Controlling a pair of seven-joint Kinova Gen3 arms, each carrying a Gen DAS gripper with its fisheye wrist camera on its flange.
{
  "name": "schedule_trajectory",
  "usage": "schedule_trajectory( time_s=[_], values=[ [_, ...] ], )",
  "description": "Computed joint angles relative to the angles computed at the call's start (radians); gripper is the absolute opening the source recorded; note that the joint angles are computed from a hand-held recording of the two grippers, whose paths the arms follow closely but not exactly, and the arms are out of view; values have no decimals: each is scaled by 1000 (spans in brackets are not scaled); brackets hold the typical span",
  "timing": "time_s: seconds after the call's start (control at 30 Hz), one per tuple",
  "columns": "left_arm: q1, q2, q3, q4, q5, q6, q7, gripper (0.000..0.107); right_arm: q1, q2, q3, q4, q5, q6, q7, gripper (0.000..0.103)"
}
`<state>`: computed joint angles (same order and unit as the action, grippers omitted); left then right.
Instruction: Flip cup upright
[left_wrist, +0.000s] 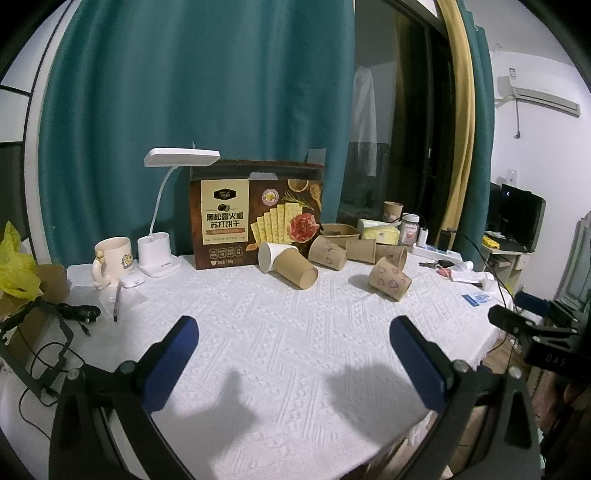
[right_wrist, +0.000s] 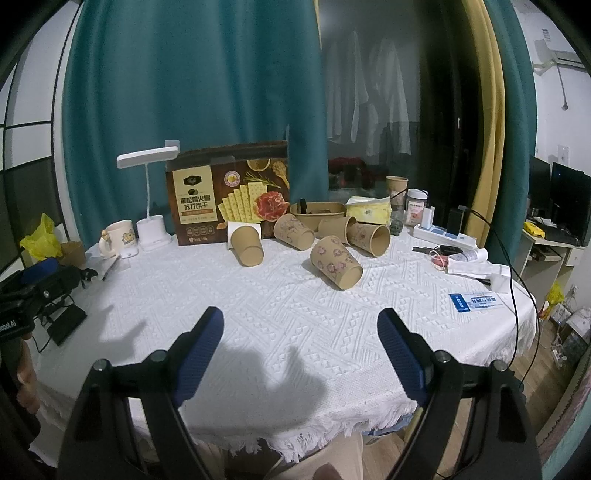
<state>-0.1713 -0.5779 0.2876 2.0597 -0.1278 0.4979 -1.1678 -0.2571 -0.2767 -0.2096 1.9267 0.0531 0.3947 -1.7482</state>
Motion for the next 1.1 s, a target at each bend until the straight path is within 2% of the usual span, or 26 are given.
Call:
schedule_trajectory(
  time_s=[0.17,0.23,0.4,0.5,0.57,0.67,0.77,0.83,0.9,0.93,1.0,1.1],
  values=[
    [107,22,-37,-9,-140,25,131,103,4,0,-6,-1,5,3,-8,84],
    [104,22,-38,-3,-136,15,123,103,0,1,-2,0,4,1,-6,84],
    [-6,4,-6,-10,19,18,-49,103,-1,0,2,2,3,2,-3,83],
    [-10,29,-34,-26,90,12,-171,103,-14,18,30,-21,-13,18,19,83],
    [16,66,-58,-51,111,12,-252,103,-10,44,51,-48,-19,35,34,84],
    [129,157,-144,-121,122,35,-372,103,-9,98,98,-101,-42,68,86,84],
    [196,260,-175,-210,119,54,-491,103,5,158,139,-154,-73,89,151,84],
    [282,343,-232,-286,113,74,-573,103,24,205,159,-193,-94,105,185,84],
    [355,423,-297,-377,139,132,-654,103,49,263,173,-251,-119,140,220,84],
    [364,468,-308,-423,157,156,-695,103,63,281,177,-266,-134,144,237,84],
    [330,553,-275,-516,179,205,-776,103,86,311,176,-294,-149,152,256,84],
    [214,684,-138,-655,158,269,-862,103,121,370,178,-347,-175,168,290,84]
  ],
)
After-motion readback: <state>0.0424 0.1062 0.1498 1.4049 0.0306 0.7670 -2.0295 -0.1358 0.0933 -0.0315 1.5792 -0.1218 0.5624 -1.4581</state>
